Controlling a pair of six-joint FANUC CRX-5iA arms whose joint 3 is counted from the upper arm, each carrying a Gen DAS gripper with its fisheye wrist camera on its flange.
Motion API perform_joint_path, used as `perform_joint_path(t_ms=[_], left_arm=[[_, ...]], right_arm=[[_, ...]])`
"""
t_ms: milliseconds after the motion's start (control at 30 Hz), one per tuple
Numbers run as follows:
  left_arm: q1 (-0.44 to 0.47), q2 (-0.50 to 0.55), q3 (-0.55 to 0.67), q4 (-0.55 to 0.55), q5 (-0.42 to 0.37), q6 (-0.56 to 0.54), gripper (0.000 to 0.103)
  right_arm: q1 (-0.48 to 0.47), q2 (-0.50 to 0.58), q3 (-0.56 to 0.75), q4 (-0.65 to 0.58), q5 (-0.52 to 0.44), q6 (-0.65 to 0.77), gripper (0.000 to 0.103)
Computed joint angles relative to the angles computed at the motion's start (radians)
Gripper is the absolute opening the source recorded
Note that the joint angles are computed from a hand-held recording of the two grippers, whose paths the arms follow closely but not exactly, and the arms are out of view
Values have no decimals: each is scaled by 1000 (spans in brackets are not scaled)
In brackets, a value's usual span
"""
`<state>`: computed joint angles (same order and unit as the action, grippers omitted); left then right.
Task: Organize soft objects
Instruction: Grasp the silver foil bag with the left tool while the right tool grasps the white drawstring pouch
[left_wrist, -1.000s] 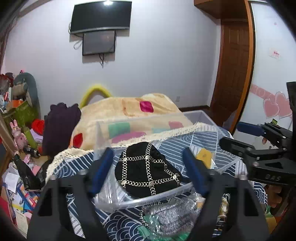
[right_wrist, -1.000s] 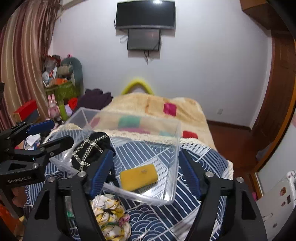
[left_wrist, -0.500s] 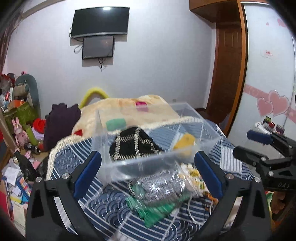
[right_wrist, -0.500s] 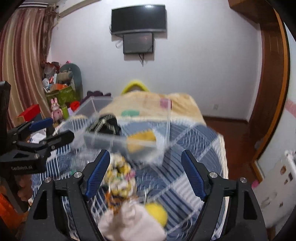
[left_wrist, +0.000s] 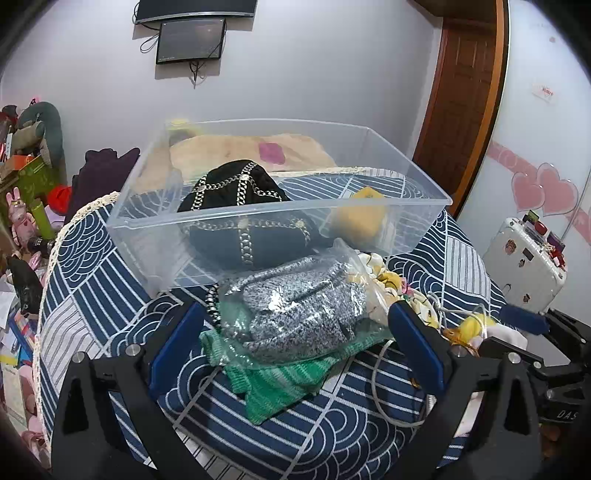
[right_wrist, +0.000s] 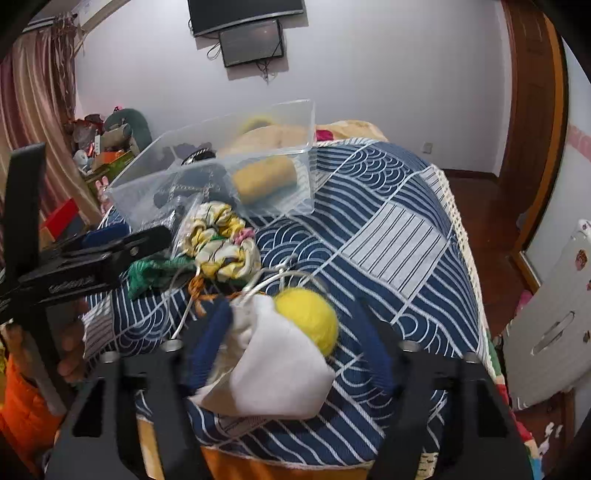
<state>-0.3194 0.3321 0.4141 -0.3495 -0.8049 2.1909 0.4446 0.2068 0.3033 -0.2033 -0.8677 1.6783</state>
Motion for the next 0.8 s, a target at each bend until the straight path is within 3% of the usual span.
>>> perform_joint_path(t_ms=[200,300,467,633,733,800], left_arm=[[4,8,-3,19,13,-21,72],[-5,8,-5,2,14,-25,58],[-24,-9,-17,-54,18,-7,45],[-42,-51,-47,-109,35,33,35],[-52,-77,-70,-136,47,57,34],[-60,-96,-85,-154,53,74,34]], right_arm=[[9,-35,-46,14,26,4,35],[11,-49,-65,32,39,-11,35],[-4,-47,-42,15,6,-19,43],[-3,-57,-49,3,-18,7,43],[5,-53,-52,12,-30,14,16],[-3,-47,-38,-18,-42,28,10]])
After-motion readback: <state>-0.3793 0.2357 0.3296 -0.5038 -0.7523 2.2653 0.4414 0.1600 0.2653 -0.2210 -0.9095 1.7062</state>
